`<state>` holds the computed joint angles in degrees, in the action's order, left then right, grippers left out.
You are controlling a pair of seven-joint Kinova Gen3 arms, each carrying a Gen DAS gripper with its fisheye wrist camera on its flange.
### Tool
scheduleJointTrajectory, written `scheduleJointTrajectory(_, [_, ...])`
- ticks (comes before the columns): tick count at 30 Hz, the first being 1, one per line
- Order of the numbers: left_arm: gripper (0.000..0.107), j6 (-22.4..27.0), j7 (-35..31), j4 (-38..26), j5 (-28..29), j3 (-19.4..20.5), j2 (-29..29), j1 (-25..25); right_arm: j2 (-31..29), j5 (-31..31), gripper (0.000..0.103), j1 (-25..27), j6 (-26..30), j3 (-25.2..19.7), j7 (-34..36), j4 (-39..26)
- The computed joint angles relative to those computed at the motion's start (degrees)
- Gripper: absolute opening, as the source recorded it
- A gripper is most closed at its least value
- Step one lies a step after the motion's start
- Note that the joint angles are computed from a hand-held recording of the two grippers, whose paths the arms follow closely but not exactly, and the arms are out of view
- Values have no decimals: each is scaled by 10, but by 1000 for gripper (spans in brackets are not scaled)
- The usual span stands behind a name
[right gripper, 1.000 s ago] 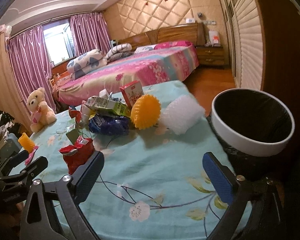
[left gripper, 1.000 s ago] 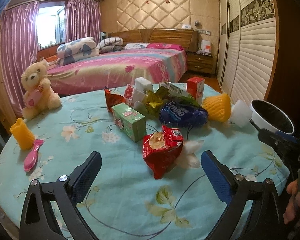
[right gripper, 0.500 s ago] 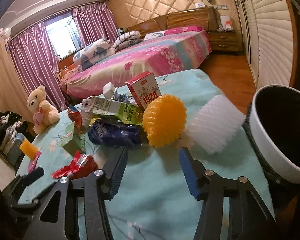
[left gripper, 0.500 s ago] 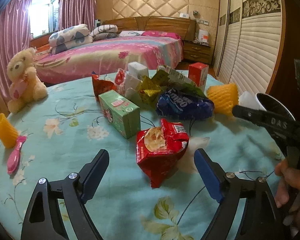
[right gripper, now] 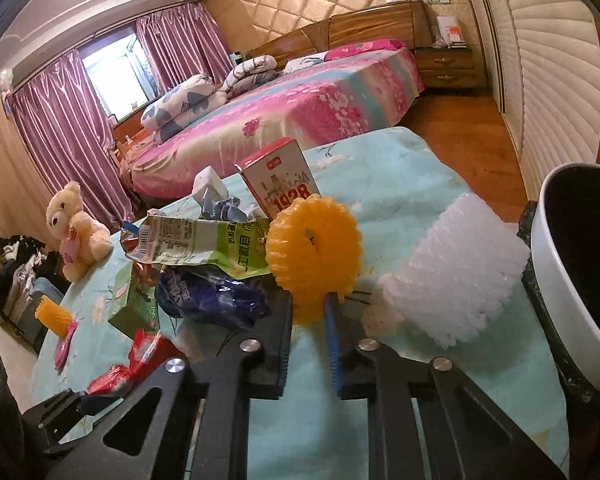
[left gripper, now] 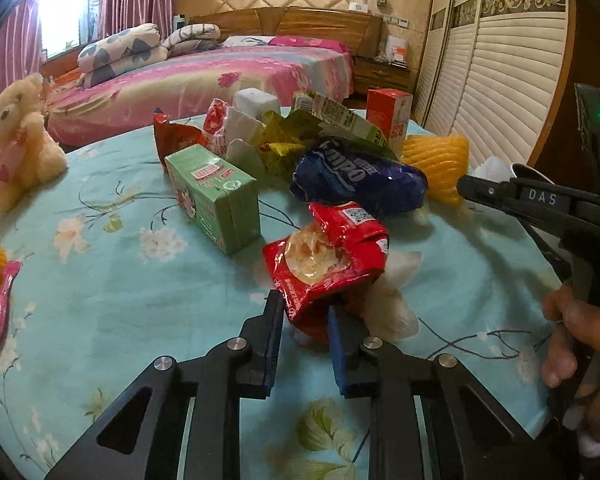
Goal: Collect trash
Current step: 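Grasp the red snack bag with the left tool while the right tool grasps the yellow ball, then carry both items over the black bin and open both tools to drop them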
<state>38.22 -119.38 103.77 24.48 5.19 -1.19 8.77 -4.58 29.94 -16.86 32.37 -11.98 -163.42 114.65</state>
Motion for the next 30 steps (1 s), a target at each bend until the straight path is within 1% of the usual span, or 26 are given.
scheduleJointTrajectory(4, [16,4,-24,8,16,-5,-14,0,-15,8,2,1,-1,-10,-11,7])
scheduleJointTrajectory(6, [14,3,-35,12,24,-8,-18,1,-22,32,3,3,15,-27,-37,5])
scheduleJointTrajectory(7, [13,1,-39,12,27,-8,-16,2,-25,42,8,4,20,-32,-48,4])
scheduleJointTrajectory(8, [12,3,-47,15,34,-11,-21,1,-31,42,8,9,16,-35,-51,7])
scheduleJointTrajectory(9, [12,3,-50,15,38,-12,-20,1,-34,37,7,4,11,-28,-44,8])
scheduleJointTrajectory(10, [11,2,-52,13,39,-12,-17,1,-33,32,4,5,16,-28,-35,3])
scheduleJointTrajectory(12, [11,4,-57,12,43,-13,-18,0,-33,31,3,7,19,-31,-29,2])
scheduleJointTrajectory(15, [10,2,-60,11,48,-14,-22,0,-32,41,3,8,21,-41,-39,2])
scheduleJointTrajectory(17, [10,1,-63,10,50,-15,-24,0,-36,36,3,4,15,-40,-34,5])
scheduleJointTrajectory(19, [10,1,-67,10,53,-15,-27,1,-43,39,2,3,21,-50,-45,8])
scheduleJointTrajectory(23, [9,5,-81,12,64,-16,-35,8,-68,26,2,9,24,-60,-58,24])
scheduleJointTrajectory(28, [9,14,-94,11,75,-14,-41,20,-110,9,2,30,43,-78,-64,39])
scheduleJointTrajectory(30, [9,20,-100,7,80,-11,-40,26,-128,5,2,44,59,-91,-63,41])
